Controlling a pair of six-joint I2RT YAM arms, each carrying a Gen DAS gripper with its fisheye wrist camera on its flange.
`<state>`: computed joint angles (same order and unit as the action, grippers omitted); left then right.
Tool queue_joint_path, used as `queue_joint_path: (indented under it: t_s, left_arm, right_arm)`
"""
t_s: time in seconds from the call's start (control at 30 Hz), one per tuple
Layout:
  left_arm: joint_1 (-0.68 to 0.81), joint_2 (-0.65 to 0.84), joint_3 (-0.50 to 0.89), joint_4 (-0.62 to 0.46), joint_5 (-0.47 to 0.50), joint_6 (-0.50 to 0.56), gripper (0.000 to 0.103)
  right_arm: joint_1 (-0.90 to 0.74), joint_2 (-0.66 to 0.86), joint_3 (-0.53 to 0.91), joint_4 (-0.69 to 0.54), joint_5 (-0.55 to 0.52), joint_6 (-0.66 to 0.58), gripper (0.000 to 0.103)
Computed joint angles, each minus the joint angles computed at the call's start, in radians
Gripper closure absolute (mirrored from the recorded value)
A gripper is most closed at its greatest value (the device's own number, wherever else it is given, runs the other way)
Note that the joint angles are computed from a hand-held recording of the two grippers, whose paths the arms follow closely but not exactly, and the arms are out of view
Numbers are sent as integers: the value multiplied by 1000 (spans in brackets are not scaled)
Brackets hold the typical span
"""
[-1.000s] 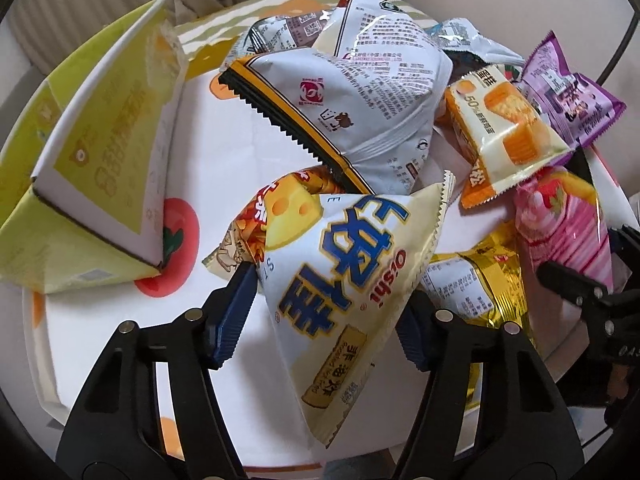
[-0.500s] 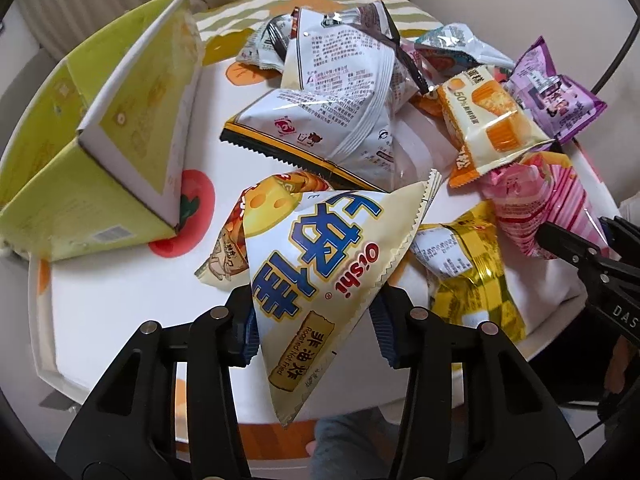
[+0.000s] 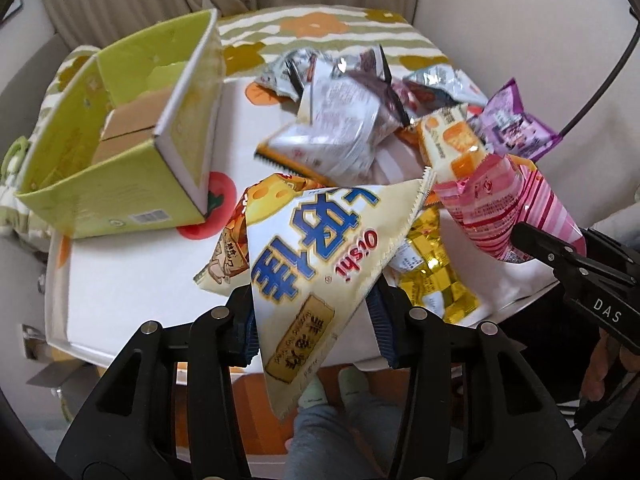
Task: Organize snacks
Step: 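Lift both held bags and carry them over the yellow-green box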
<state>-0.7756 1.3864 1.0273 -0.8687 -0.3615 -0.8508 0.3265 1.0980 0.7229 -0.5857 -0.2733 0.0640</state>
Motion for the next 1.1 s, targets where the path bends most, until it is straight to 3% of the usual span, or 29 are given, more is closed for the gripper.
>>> queue_joint_path:
  t_s: [0.33, 0.47, 0.63, 0.87, 1.1]
  left_arm:
    - [-19, -90, 132, -161, -136, -65, 62]
    - [47, -114, 192, -190, -172, -7, 62]
    - [204, -181, 212, -159, -156, 147, 62]
    - [584, -240, 200, -50, 64, 475, 62]
    - [974, -151, 233, 10, 342, 782, 62]
  right_arm:
    - [46, -15, 155, -57, -46, -5, 67]
    - [108, 40, 253, -26, -35, 10, 67]
    - [231, 186, 412, 35, 14, 63, 67]
    - [403, 415, 656, 73, 122, 134, 67]
    - [524, 711, 989, 20, 205, 235, 68]
